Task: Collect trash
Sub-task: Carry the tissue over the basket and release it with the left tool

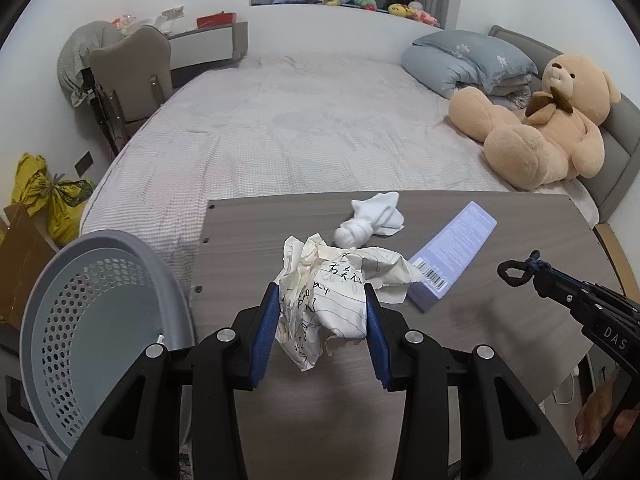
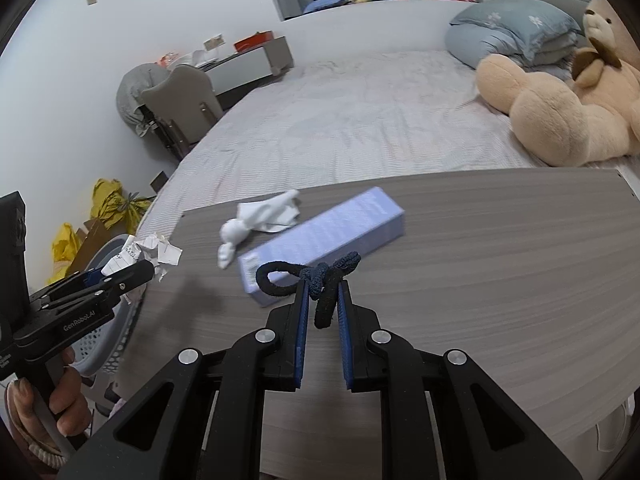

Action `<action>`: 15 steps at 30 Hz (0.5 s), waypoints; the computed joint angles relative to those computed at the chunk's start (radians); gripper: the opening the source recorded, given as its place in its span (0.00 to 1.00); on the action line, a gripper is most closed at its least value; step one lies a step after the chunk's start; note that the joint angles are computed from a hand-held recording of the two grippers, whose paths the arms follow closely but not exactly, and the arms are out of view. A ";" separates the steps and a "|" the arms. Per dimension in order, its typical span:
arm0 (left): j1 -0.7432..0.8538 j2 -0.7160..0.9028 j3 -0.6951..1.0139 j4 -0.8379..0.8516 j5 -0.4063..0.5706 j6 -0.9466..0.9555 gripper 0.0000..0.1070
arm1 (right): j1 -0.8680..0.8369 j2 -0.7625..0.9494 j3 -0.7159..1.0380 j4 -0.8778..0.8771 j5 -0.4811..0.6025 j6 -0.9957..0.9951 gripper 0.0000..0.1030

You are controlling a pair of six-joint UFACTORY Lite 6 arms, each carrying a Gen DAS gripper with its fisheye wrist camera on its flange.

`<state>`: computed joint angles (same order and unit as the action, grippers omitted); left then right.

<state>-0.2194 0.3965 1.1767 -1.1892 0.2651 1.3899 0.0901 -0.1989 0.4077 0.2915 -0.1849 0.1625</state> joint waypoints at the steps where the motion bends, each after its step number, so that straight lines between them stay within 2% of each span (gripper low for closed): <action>1: 0.020 -0.010 -0.011 -0.014 0.002 0.021 0.37 | 0.026 0.013 0.018 0.063 0.000 -0.052 0.14; 6: 0.139 -0.032 -0.032 -0.073 0.024 0.126 0.37 | 0.197 0.145 0.167 0.404 -0.017 -0.341 0.14; 15: 0.359 0.015 0.007 -0.096 0.075 0.222 0.38 | 0.374 0.430 0.510 0.756 0.007 -0.687 0.14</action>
<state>0.1395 0.4110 1.1841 -1.2855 0.3405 1.6117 0.4642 0.2310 0.9181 1.0479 -0.1784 -0.5244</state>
